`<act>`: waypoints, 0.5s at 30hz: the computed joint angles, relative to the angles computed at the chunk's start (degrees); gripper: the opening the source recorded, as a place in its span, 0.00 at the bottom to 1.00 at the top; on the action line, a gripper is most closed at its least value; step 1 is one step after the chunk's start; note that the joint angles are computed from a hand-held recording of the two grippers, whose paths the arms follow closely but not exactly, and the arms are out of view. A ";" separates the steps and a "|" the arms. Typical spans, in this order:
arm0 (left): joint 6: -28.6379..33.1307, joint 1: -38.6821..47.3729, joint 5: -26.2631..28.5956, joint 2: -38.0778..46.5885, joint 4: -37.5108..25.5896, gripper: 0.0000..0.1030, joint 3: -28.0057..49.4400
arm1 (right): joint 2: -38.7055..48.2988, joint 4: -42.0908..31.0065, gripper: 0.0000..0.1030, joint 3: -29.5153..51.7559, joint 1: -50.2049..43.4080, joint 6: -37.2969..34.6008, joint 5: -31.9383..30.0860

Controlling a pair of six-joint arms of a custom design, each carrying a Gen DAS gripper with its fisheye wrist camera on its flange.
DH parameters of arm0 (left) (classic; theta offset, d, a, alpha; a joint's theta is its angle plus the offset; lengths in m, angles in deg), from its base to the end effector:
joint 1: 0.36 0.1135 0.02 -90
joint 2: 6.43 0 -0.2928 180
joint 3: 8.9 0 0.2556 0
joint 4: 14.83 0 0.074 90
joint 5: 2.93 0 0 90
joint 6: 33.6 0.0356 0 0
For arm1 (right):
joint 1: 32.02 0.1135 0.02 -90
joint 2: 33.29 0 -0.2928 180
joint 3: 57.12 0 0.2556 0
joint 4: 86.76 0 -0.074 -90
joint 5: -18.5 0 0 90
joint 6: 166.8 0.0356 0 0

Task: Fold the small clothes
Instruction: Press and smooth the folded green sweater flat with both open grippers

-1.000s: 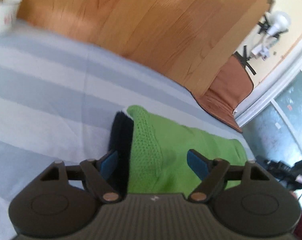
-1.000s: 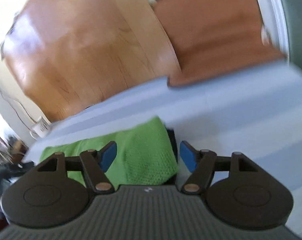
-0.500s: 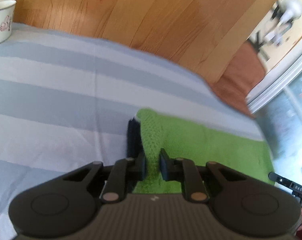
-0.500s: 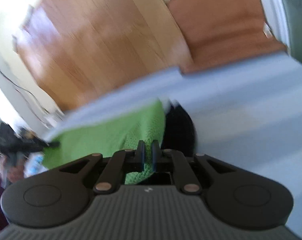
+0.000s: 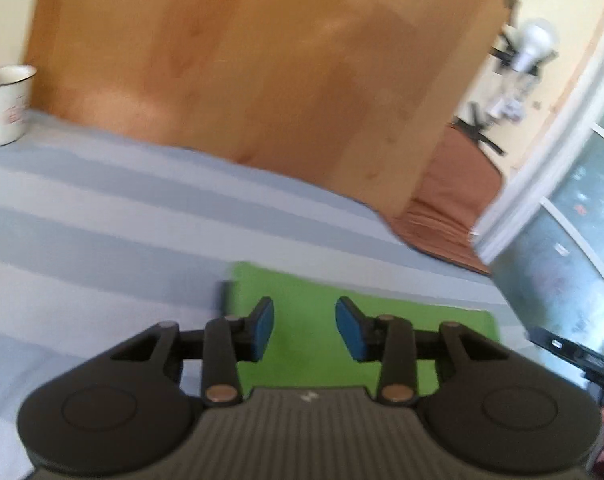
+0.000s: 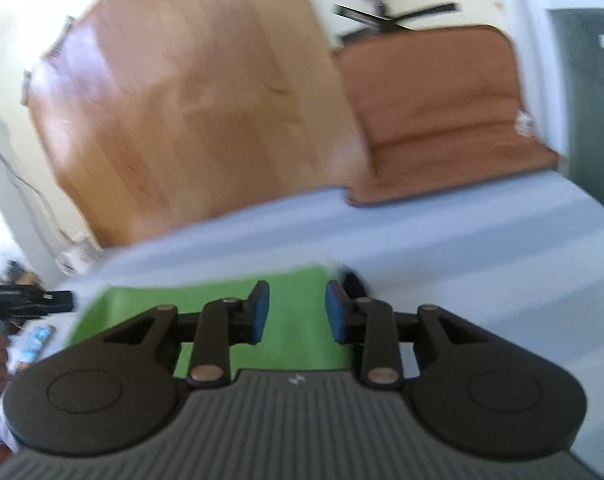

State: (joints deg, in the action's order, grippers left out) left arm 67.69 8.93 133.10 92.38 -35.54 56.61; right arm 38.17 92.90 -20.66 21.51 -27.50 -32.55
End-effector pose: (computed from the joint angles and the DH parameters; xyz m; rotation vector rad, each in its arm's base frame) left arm 0.3362 0.0290 0.1826 0.3530 2.2658 -0.8176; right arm 0.1483 0.1630 0.1857 0.2950 2.0365 0.3713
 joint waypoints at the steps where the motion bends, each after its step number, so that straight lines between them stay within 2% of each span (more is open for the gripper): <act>1: -0.28 -1.86 -0.85 -0.67 1.90 0.34 -1.48 | 3.91 4.46 0.33 0.85 -1.10 -1.74 -2.57; 3: -0.57 -6.20 -3.39 -0.97 7.10 0.34 -4.54 | 11.21 11.14 0.33 2.79 -2.80 -4.40 -7.02; 5: -0.95 -9.92 -7.91 -0.12 12.59 0.35 -7.06 | 16.77 14.39 0.33 4.89 -3.94 -6.59 -9.43; 7: -1.27 -13.01 -12.89 2.05 17.95 0.37 -9.04 | 20.59 11.25 0.33 7.60 -5.28 -7.37 -9.91; 8: -1.14 -13.10 -13.26 2.45 20.06 0.38 -10.22 | 21.84 6.98 0.32 9.12 -5.50 -7.08 -7.49; 9: -1.04 -13.27 -13.29 2.97 25.00 0.40 -12.55 | 22.99 6.27 0.22 8.75 -6.59 -7.21 -6.50; 10: 0.18 -13.42 -13.69 3.04 28.45 0.41 -14.49 | 23.68 10.96 0.04 5.88 -8.19 -7.34 -7.47; 11: 1.48 -13.47 -14.44 2.68 31.14 0.41 -16.38 | 23.44 16.73 0.00 2.30 -9.82 -6.60 -8.80; 13: 3.42 -16.04 -18.98 2.53 38.42 0.47 -20.34 | 23.39 26.96 0.00 -3.28 -13.89 -3.03 -15.05; 15: 5.30 -18.78 -23.55 2.62 44.20 0.53 -23.44 | 23.77 28.50 0.00 -3.87 -14.14 -1.91 -15.28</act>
